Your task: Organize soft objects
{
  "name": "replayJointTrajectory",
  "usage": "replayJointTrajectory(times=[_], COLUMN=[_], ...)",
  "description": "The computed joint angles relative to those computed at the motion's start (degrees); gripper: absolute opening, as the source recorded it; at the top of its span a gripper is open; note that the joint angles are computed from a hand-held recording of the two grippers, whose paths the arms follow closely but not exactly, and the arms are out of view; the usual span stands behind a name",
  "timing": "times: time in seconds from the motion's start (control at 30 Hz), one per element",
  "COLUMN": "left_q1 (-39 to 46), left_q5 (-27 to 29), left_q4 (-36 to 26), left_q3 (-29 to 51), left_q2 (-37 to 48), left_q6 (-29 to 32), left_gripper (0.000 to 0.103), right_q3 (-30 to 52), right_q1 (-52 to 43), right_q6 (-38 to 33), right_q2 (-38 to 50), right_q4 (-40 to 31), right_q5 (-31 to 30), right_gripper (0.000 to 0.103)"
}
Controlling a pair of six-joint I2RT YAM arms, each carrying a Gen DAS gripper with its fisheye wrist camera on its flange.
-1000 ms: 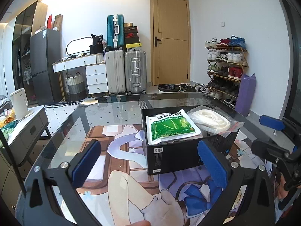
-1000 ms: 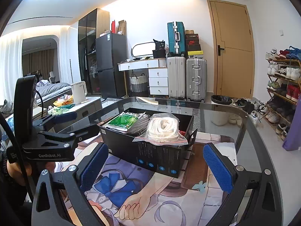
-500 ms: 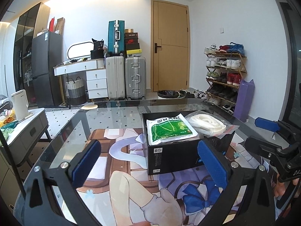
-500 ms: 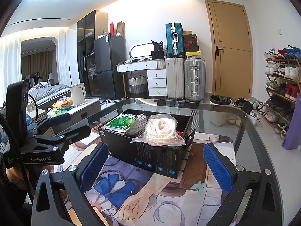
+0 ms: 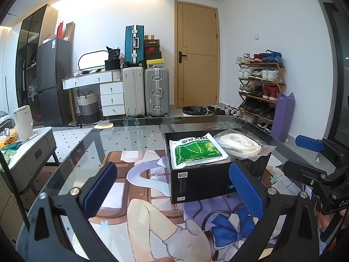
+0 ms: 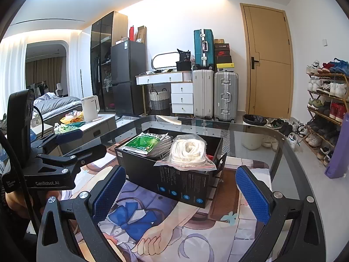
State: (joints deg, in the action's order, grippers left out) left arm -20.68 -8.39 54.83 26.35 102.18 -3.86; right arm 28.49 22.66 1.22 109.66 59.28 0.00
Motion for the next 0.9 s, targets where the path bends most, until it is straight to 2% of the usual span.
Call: replayJointTrajectory(times=[0.9], left_q1=[-0.11], left_q5=[0.13], left_q4=[0.30], left_q3=[0.27], left_q2=[0.42], left_q6=[0.50], left_gripper=[0.103], right_q3=[-0.05], right_q1=[0.06], right_q6=[0.03], right_q2=[-0.20], right_q4=[-0.21], right_q5=[0.13], right_gripper=[0.102])
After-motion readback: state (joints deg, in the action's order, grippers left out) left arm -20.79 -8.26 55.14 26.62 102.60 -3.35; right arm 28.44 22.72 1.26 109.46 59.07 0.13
